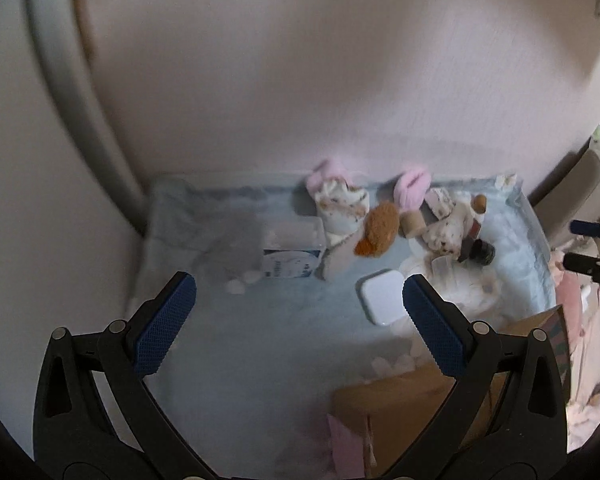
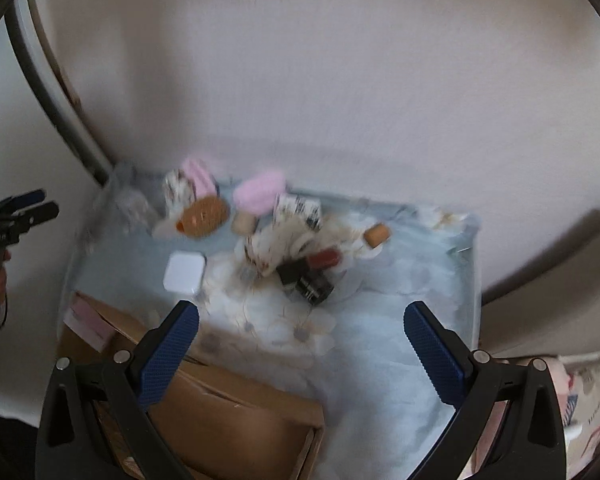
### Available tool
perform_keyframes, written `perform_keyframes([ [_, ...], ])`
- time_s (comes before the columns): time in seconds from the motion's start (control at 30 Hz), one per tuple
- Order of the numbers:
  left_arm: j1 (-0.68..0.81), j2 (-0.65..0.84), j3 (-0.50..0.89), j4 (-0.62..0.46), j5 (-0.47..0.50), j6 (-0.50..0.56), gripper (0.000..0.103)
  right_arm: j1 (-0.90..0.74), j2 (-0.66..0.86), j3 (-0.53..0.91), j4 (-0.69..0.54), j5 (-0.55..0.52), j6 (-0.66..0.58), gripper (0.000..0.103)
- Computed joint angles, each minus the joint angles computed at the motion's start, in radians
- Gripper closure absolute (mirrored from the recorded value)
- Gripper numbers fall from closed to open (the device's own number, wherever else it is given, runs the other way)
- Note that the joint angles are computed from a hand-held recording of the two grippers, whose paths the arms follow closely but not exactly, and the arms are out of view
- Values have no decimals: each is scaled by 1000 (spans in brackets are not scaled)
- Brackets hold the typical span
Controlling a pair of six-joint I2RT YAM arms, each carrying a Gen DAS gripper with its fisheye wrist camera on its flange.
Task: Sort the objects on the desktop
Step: 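Grasp the clear cotton-swab box with the left tool while the right tool grasps the black jar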
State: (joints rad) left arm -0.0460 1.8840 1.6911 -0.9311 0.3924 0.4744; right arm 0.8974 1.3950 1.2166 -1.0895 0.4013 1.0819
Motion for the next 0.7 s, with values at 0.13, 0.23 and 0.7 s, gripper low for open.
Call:
perform_keyframes([
  [0.13,-56,87,-9,119,-96,-70,0,-136,29,-137,185,-133,-195,0],
  [0.23,-72,172,48,127,-102,-96,0,-232,66,-185,268,-217,-320,0],
  [0.7,-115,347,206,90,-123,-115,44,-368,322,-157,346,-352,-572,36],
])
